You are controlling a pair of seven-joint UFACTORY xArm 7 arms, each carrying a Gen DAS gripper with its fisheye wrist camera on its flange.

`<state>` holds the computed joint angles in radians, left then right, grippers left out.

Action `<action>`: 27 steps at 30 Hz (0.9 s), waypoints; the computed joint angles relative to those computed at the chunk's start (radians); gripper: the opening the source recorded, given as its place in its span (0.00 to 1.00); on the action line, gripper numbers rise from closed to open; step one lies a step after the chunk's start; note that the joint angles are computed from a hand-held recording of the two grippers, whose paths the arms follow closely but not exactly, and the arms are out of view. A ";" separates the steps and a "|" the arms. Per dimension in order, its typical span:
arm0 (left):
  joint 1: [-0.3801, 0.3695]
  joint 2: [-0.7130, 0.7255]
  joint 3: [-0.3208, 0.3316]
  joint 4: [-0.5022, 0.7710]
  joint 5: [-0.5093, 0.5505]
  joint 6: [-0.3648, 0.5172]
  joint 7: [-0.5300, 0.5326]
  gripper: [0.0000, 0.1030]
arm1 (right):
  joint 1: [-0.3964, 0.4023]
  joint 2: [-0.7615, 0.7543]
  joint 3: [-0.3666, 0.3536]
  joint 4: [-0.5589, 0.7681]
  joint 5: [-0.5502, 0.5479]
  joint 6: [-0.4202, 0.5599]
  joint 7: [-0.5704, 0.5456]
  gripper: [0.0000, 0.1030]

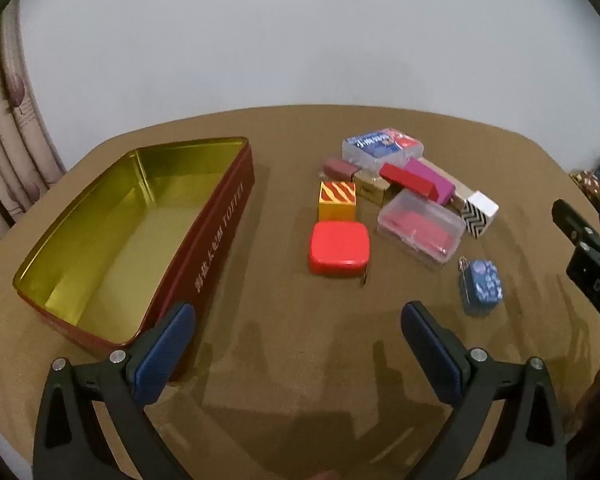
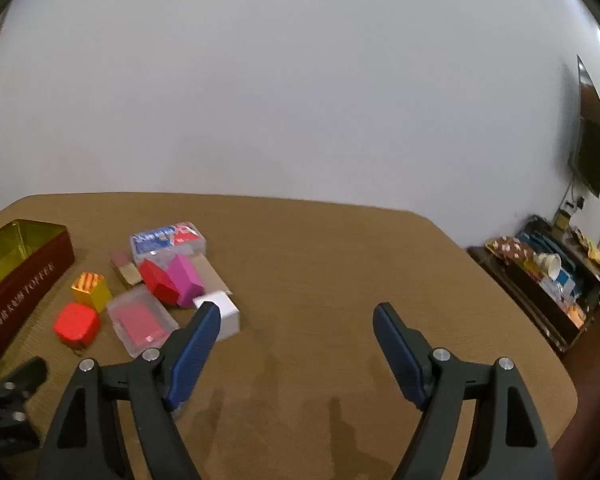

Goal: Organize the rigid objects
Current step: 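Move the left tool toward the red square tape measure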

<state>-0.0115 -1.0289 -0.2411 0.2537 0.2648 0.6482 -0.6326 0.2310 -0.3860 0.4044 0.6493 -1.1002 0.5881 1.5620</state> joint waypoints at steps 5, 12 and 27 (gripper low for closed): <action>-0.006 0.034 0.028 0.017 -0.019 0.000 0.021 0.99 | -0.011 -0.034 -0.001 -0.058 -0.002 -0.016 0.039 0.79; 0.013 0.218 0.064 0.118 -0.041 -0.025 0.053 0.99 | -0.037 -0.039 -0.028 -0.072 0.024 -0.078 0.006 0.79; 0.056 0.463 0.114 0.229 0.014 -0.062 0.159 0.86 | -0.116 0.005 -0.018 -0.067 0.042 -0.189 -0.002 0.79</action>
